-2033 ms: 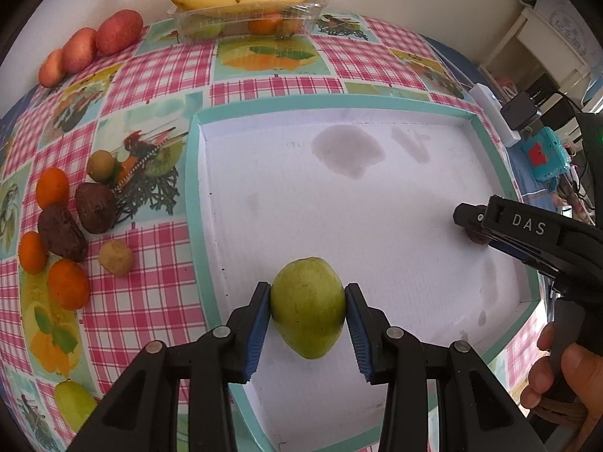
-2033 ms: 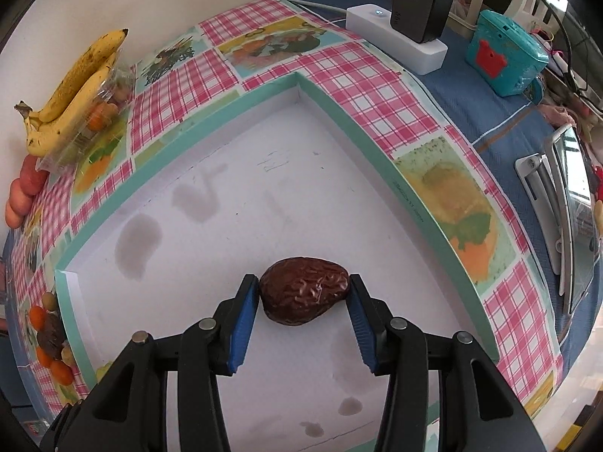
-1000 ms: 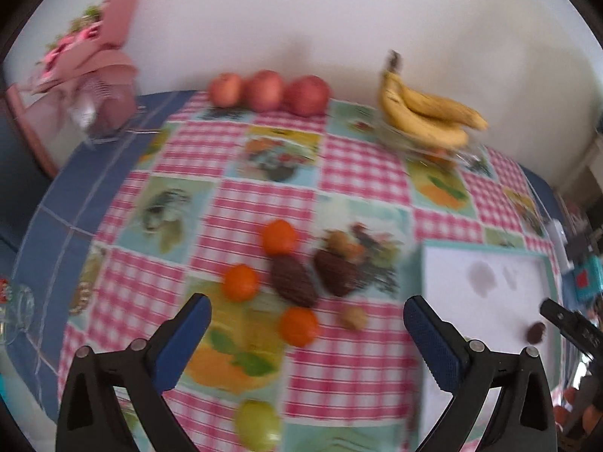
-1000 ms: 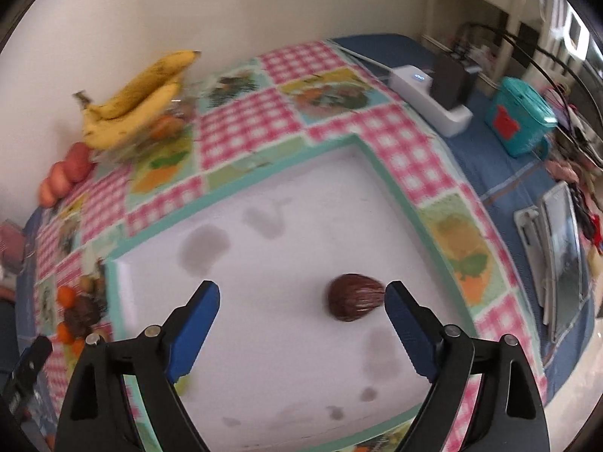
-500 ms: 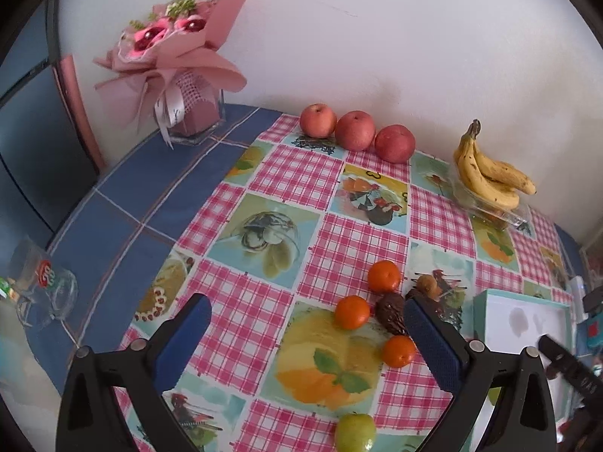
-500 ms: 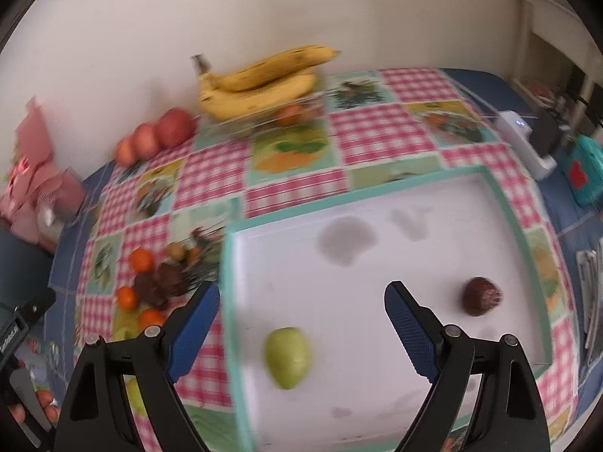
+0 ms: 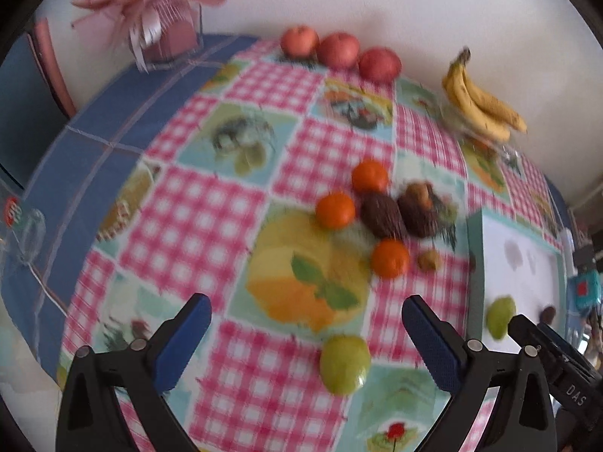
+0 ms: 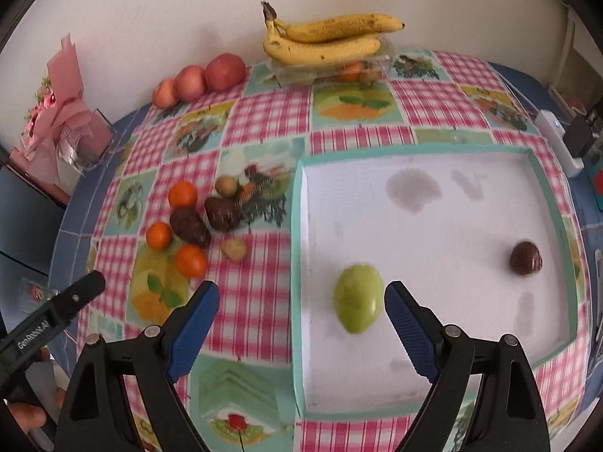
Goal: Organize fruits
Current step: 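Move both tools back toward the fruit pile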
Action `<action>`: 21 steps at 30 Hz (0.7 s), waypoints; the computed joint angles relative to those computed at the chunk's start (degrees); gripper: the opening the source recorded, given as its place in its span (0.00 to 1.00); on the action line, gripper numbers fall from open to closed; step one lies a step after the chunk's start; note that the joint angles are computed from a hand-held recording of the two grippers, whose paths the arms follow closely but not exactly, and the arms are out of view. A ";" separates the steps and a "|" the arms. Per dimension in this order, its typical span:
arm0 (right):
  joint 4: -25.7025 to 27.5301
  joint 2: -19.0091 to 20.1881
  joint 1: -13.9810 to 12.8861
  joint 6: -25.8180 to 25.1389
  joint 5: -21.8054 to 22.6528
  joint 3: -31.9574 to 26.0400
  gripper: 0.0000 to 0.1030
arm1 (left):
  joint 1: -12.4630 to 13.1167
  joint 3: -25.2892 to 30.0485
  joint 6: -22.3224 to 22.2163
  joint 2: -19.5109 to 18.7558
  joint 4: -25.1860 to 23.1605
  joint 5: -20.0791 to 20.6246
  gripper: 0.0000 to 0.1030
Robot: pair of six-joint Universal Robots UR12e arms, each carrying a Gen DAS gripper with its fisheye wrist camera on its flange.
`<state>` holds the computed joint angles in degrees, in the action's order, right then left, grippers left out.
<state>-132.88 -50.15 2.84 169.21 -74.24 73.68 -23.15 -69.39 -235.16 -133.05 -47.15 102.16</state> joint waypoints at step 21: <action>-0.84 -1.83 -1.04 1.56 0.53 3.60 0.87 | -0.07 2.22 1.63 -2.93 -1.59 -12.12 0.44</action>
